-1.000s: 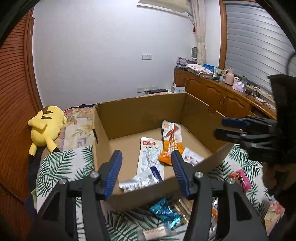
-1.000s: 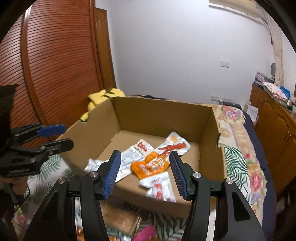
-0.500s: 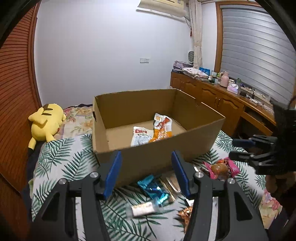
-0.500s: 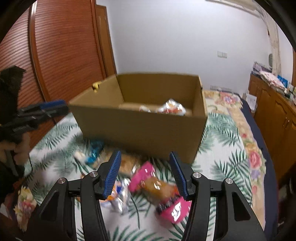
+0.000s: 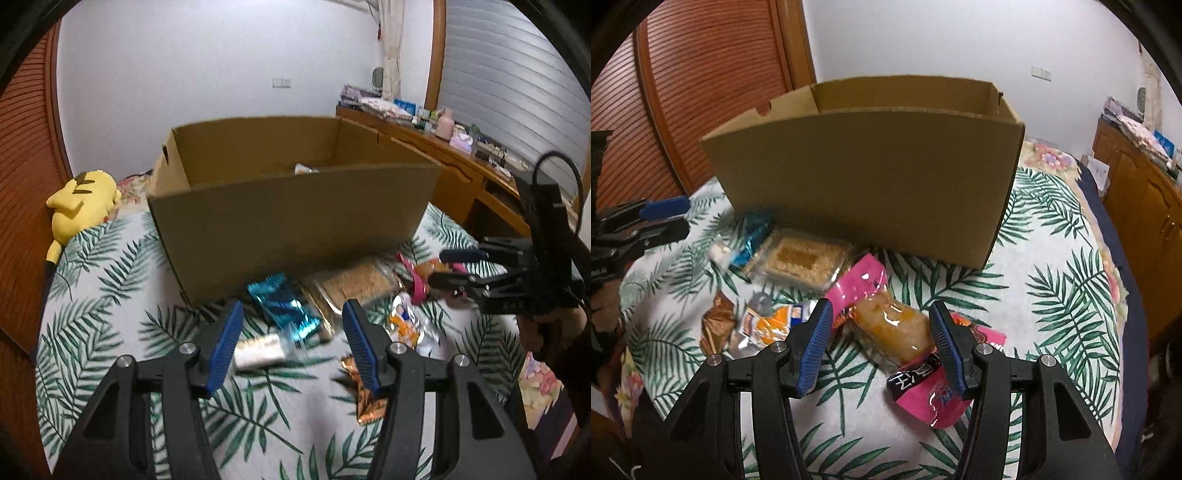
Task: Organize snacks
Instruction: 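Move both grippers back toward the pink-wrapped bread and remaining snacks, then grasp the pink-wrapped bread with the right gripper while the left grasps the gold wrapper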
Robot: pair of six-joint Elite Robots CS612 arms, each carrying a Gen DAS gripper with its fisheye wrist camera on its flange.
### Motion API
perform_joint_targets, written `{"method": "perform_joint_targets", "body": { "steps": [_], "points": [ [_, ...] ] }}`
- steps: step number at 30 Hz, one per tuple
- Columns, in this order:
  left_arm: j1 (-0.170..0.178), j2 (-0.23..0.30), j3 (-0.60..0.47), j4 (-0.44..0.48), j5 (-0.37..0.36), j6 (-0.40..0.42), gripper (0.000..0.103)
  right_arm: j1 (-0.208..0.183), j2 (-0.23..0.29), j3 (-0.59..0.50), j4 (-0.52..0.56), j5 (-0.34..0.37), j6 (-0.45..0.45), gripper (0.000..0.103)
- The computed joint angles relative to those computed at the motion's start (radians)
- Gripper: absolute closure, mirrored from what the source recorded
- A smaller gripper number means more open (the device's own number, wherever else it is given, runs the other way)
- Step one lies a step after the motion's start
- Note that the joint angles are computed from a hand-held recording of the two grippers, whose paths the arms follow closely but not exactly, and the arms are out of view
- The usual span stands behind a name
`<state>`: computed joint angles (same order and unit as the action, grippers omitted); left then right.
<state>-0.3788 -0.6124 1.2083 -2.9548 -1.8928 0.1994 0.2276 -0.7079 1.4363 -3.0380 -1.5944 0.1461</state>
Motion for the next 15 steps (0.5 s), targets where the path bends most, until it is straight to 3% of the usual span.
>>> {"method": "perform_joint_targets", "body": {
  "steps": [9, 15],
  "points": [
    [-0.012, -0.015, 0.032, 0.066, -0.010, 0.002, 0.046, 0.007, 0.023, -0.028, 0.069, -0.040, -0.035, 0.046],
    [-0.024, -0.020, 0.047, 0.102, 0.003, 0.014, 0.046, 0.001, 0.029, -0.027, 0.066, -0.012, -0.024, 0.043]
  ]
}}
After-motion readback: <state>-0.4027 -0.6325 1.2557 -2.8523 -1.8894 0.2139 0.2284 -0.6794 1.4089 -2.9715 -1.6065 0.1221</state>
